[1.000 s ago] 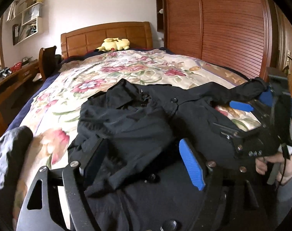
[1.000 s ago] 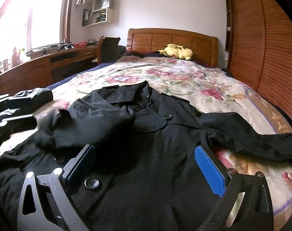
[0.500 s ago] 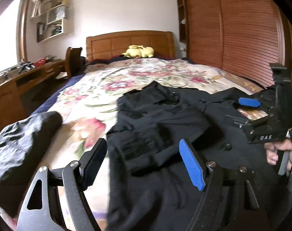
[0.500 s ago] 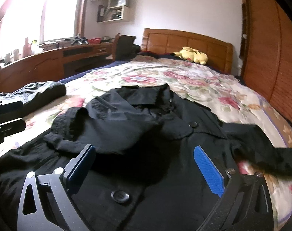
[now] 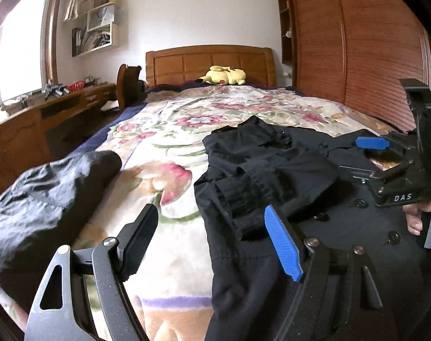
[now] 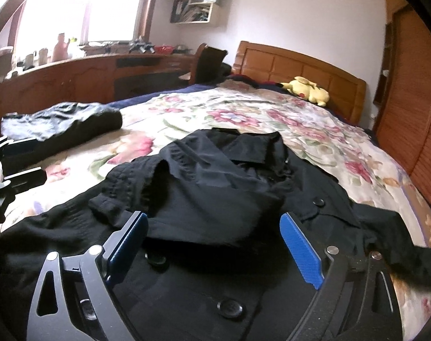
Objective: Fold large clothes
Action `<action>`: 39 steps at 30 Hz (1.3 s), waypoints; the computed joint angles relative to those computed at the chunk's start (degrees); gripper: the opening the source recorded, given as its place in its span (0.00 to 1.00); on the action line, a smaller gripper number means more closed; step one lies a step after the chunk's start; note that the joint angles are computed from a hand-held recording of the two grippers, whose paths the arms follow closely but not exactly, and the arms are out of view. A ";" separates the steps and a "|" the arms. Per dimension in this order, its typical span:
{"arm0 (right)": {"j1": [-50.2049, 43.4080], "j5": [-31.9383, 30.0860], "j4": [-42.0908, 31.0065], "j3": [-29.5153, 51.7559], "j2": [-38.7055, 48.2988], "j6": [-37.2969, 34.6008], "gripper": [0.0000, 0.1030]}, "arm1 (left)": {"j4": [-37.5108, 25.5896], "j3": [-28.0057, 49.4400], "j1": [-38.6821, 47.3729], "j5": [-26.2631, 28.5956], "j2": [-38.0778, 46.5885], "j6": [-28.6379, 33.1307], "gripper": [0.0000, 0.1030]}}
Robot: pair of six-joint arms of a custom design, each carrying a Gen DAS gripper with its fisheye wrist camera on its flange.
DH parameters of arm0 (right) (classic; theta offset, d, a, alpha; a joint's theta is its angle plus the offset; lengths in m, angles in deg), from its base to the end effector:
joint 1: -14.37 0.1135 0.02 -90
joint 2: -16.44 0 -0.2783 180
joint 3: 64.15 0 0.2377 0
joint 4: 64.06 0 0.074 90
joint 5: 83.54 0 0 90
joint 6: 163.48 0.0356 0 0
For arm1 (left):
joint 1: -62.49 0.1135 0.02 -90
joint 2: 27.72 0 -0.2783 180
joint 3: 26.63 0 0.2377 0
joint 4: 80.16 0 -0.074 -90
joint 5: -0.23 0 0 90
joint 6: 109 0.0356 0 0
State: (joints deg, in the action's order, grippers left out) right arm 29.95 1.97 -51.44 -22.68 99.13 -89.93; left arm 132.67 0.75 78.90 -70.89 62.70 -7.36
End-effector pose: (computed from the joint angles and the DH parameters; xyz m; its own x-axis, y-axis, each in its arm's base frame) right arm 0.2492 0.0724 0.1805 -0.3477 -0.3900 -0.8527 -0.4509 0.8669 -0.2127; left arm 0.2170 0.0519 0.1257 -0.4726 0.0598 -0.8793 0.0983 0.9950 0.0149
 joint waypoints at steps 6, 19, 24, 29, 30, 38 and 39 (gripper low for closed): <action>3.38 0.99 -8.34 7.35 2.21 -1.95 0.78 | -1.93 0.26 4.40 4.98 -0.90 0.86 0.76; 9.24 2.08 -22.97 27.53 17.98 -1.41 0.57 | -4.14 0.45 13.07 12.14 -2.28 3.36 0.76; 10.21 3.37 -26.09 32.48 23.02 -0.99 0.31 | -4.55 1.00 13.83 13.04 -2.00 3.50 0.76; 9.45 1.82 -23.14 30.07 21.48 -0.86 0.07 | -4.17 0.54 12.85 13.14 -2.69 3.93 0.76; 8.86 1.06 -21.62 28.14 19.61 -0.62 0.07 | -3.64 0.23 12.38 12.74 -2.89 3.94 0.76; -0.06 -3.88 -14.30 14.45 2.17 1.44 0.06 | -3.74 -1.39 9.07 12.19 -5.57 2.60 0.76; -1.72 -4.34 -14.29 13.20 0.07 1.40 0.06 | -3.74 -1.72 8.40 12.07 -6.16 2.34 0.76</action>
State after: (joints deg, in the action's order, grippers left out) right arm 28.24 -2.37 -65.73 -9.47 99.20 -88.53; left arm 128.93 -0.97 87.30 -58.81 56.53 -5.01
